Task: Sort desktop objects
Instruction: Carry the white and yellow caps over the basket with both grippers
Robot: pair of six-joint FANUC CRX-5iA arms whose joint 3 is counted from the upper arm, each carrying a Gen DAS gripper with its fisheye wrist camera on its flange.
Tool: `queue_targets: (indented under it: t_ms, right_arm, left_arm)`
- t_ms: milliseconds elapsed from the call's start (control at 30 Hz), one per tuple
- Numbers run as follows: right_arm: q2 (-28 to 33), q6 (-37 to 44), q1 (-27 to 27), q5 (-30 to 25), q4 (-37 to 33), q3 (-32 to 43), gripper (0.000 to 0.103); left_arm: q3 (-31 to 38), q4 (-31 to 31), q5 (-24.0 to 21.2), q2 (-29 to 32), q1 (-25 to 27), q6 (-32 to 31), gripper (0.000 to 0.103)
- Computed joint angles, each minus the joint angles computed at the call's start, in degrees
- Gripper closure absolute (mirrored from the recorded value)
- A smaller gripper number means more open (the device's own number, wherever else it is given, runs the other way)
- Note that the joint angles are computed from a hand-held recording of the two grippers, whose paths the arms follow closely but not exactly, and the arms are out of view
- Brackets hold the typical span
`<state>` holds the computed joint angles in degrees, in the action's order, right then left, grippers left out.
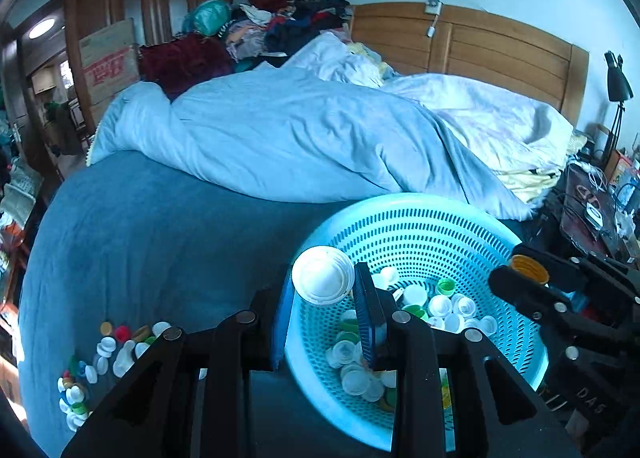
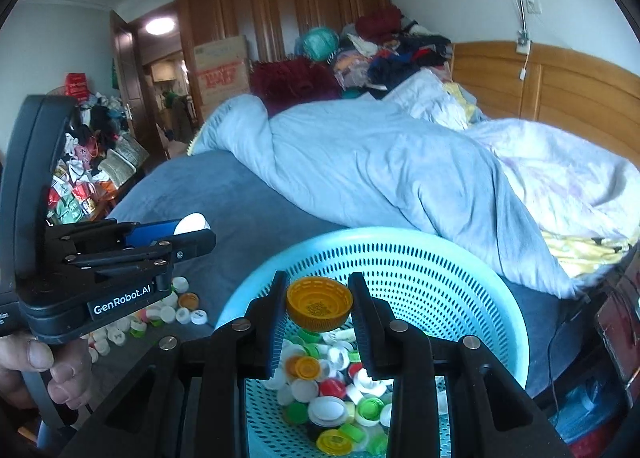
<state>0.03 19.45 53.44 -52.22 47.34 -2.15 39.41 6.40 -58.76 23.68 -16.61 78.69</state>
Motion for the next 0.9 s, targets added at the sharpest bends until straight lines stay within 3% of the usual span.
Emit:
queue_targets:
  t_ms: [333, 633, 900]
  right_arm:
    - [0.9, 6.4, -3.1, -1.6, -9.3, 2.8, 0.070]
    - [1.5, 9.3, -5.3, -2.0, -15.6, 3.8, 0.070]
    - [2.5, 11.0, -6.5, -1.9, -18.8, 4.7, 0.070]
  left_arm:
    - [9.9, -0.4, -7.7, 6.8, -2.0, 0.2, 0.078]
    - [21.3, 0.7, -18.1, 15.2, -2.9, 1.3, 0.078]
    - [26.4, 0.3, -22.5, 19.0, -3.5, 1.9, 0.078]
